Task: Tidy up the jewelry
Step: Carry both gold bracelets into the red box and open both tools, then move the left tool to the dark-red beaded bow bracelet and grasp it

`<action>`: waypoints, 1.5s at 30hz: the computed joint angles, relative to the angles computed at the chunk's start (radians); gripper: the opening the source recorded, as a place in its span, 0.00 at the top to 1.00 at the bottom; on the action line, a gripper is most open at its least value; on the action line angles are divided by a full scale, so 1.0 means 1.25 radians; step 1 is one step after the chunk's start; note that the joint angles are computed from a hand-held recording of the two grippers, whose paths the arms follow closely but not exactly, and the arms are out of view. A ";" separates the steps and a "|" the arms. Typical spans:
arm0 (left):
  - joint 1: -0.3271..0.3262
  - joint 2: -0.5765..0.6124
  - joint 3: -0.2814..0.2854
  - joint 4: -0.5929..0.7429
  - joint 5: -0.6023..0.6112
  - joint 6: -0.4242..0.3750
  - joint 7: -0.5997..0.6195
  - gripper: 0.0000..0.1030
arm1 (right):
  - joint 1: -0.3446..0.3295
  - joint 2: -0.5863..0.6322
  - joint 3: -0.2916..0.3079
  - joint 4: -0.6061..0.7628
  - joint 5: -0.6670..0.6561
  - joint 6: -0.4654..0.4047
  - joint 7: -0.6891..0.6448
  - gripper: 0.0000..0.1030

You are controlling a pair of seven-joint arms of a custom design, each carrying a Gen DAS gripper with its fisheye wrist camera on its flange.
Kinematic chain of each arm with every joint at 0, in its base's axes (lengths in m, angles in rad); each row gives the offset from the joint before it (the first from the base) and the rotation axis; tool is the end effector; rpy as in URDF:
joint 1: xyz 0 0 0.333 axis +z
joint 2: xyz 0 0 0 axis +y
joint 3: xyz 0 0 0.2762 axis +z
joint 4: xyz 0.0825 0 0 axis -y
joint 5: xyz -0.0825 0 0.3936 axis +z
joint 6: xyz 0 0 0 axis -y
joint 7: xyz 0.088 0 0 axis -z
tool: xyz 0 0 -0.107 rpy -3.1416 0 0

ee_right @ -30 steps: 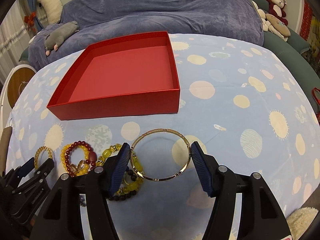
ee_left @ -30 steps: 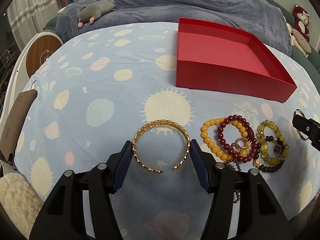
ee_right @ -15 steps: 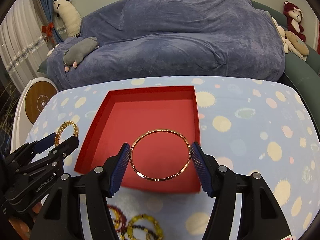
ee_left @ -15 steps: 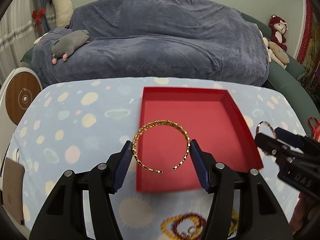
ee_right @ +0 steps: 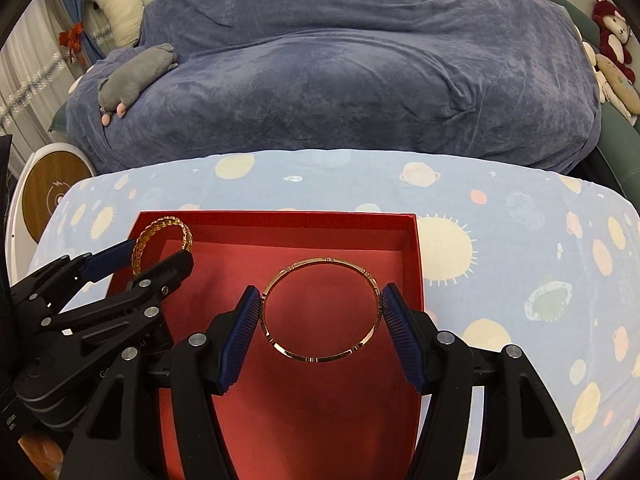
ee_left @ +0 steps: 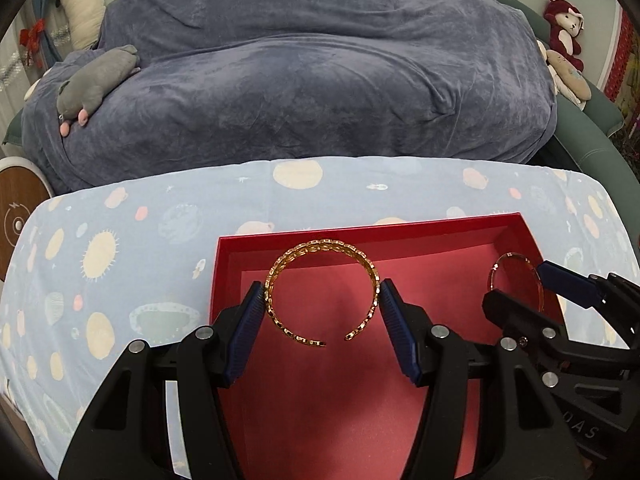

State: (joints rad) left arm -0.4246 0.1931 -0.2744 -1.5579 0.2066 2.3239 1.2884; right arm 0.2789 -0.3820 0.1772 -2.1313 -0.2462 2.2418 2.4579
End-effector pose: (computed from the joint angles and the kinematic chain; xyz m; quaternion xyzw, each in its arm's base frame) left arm 0.5222 -0.4144 0.5612 -0.4908 0.8204 -0.2533 0.1481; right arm 0.4525 0.2249 0.5767 -0.5620 0.7792 -0.1708 0.2186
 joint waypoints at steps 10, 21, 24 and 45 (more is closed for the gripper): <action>-0.001 -0.009 0.009 -0.007 0.028 0.030 -0.034 0.29 | -0.006 -0.007 0.008 0.003 -0.045 -0.024 0.030 0.35; 0.051 -0.340 -0.006 -0.299 -0.073 0.069 -0.006 0.25 | 0.032 -0.234 0.083 -0.077 -0.029 -0.146 0.088 0.34; 0.049 -0.461 -0.005 -0.414 -0.096 0.066 0.014 0.25 | 0.055 -0.293 0.117 -0.094 -0.016 -0.212 0.112 0.34; -0.106 -0.892 -0.027 -0.839 -0.285 -0.093 -0.008 0.34 | 0.277 -0.413 0.256 -0.177 0.135 -0.413 0.387 0.34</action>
State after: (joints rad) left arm -0.5572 -0.9216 -0.3080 -2.6061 -0.1501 2.2076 1.2780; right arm 0.6248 -0.8981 0.4974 -2.3530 -0.0780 1.7256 2.9411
